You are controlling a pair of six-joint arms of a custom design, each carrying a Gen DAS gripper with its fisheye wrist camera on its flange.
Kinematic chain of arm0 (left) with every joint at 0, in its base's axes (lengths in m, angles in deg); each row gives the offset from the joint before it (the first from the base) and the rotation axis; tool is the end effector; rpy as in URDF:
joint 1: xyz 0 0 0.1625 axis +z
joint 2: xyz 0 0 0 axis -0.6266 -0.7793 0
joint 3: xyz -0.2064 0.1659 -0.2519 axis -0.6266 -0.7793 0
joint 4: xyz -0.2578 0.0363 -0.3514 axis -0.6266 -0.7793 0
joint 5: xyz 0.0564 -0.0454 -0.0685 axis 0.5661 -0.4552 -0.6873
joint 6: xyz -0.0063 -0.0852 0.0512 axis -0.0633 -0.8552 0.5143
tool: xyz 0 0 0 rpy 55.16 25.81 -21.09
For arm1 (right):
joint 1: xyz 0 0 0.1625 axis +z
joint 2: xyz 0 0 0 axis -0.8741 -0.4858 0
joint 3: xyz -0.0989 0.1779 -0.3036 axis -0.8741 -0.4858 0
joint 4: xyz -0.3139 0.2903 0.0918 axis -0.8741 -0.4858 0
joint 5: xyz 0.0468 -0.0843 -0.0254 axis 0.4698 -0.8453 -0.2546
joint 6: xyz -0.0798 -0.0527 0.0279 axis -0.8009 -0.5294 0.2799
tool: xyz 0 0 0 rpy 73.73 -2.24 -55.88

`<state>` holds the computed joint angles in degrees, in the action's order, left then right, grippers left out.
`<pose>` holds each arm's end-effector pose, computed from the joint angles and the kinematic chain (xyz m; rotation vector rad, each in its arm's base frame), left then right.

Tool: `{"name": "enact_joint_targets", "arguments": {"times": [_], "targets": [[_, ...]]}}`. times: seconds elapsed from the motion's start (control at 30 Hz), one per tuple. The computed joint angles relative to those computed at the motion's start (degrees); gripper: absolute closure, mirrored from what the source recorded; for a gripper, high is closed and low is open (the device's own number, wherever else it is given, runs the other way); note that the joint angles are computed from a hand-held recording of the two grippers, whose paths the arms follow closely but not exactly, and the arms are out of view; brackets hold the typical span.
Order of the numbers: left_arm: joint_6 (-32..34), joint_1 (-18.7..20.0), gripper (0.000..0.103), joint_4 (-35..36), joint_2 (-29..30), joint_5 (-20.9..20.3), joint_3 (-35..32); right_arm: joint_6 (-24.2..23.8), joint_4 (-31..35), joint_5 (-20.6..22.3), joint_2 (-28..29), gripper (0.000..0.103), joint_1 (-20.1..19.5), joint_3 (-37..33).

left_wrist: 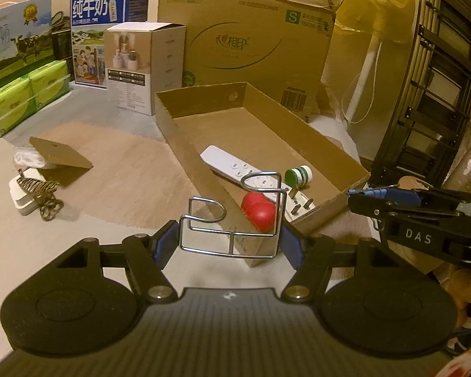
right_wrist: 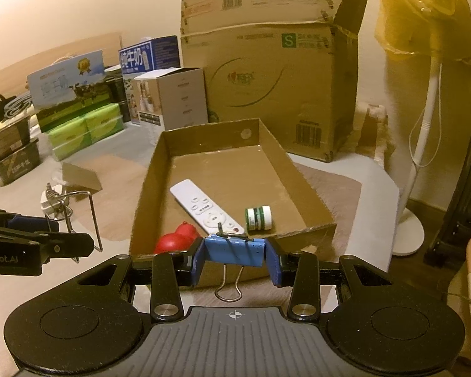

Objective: Organize rigid objects
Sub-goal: 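Carry the wire holder and binder clip with both tools over the box, then open the left tool to drop the silver wire holder into the box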

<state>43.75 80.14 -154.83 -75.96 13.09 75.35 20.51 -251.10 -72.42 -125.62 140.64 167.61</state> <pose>-0.3422 -0.5912 -0.0084 0.2928 2.2785 -1.0539 0.0195 -0.6464 0.2985 0.9311 -2.4392 0.9094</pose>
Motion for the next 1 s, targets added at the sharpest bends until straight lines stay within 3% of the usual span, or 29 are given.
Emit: {"name": "enact_joint_targets", "arguments": {"times": [0.63, 1.0], "targets": [[6.77, 2.39, 0.037, -2.37, 4.32, -2.99, -7.39, -0.82, 0.44, -0.35, 4.23, 0.062, 0.71, -5.60], [11.98, 4.64, 0.037, -3.03, 7.24, -3.98, -13.80, -3.31, 3.01, -0.92, 9.84, 0.062, 1.65, -13.28]]}}
